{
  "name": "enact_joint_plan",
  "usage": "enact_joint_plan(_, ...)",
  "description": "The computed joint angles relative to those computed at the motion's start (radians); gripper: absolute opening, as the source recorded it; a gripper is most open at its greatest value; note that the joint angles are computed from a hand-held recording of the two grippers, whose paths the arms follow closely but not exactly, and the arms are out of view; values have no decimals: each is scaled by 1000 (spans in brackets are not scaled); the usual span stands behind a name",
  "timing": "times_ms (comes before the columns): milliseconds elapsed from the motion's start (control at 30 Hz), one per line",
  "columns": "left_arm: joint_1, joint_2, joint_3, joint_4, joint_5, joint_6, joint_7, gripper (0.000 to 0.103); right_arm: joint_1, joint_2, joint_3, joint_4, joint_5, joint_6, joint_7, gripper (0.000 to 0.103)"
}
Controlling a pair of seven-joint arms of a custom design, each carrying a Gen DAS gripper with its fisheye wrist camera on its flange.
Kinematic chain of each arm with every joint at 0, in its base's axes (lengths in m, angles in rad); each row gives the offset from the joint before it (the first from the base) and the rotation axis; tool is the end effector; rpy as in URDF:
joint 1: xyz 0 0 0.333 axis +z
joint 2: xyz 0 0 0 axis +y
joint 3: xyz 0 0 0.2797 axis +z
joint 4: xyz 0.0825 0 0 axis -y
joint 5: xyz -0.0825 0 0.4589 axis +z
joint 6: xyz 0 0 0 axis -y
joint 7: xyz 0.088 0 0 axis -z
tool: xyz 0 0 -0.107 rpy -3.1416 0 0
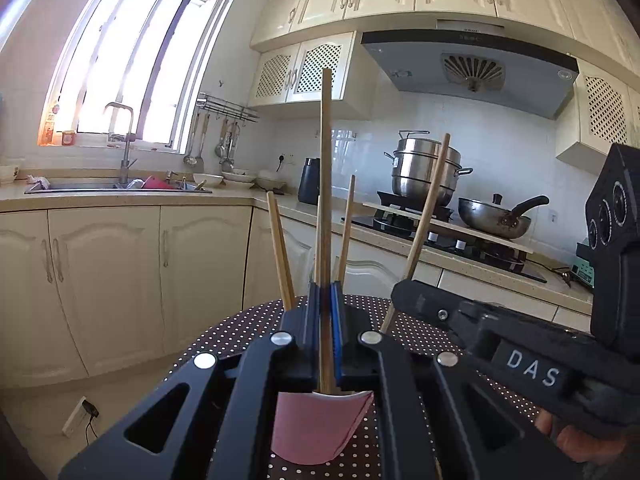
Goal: Organize utensils
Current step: 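Lower both chopsticks into the pink cup and open both grippers, then withdraw both open grippers from the pink cup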
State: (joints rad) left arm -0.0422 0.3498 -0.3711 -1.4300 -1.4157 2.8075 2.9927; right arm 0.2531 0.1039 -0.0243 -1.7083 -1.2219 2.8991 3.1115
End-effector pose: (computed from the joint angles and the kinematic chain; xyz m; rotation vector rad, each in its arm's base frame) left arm 0.7337 -0.2237 0.5426 -1.0302 1.8895 -1.6997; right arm 0.6714 0.2147 0.5629 -1.2128 1.5800 -0.8923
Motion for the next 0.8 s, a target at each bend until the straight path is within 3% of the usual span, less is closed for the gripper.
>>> enact_joint_plan(100,4,-20,-4,-19,-37,9,37,7,1,-12,3,-12,-2,-5,14,7)
enact_joint_plan(200,3,-39,1,-33,-67,15,59,26,4,-30,10,-29,-21,-24,35,7)
enact_joint_plan(567,-32,-150,51,-124,-176,27,150,37,-27,-136,60,-114,-108,-57,131,8)
enact_joint_plan(800,-72,-229,99,-201,-155,18,123,42,-59,-230,103,-197,-145,-91,180,8)
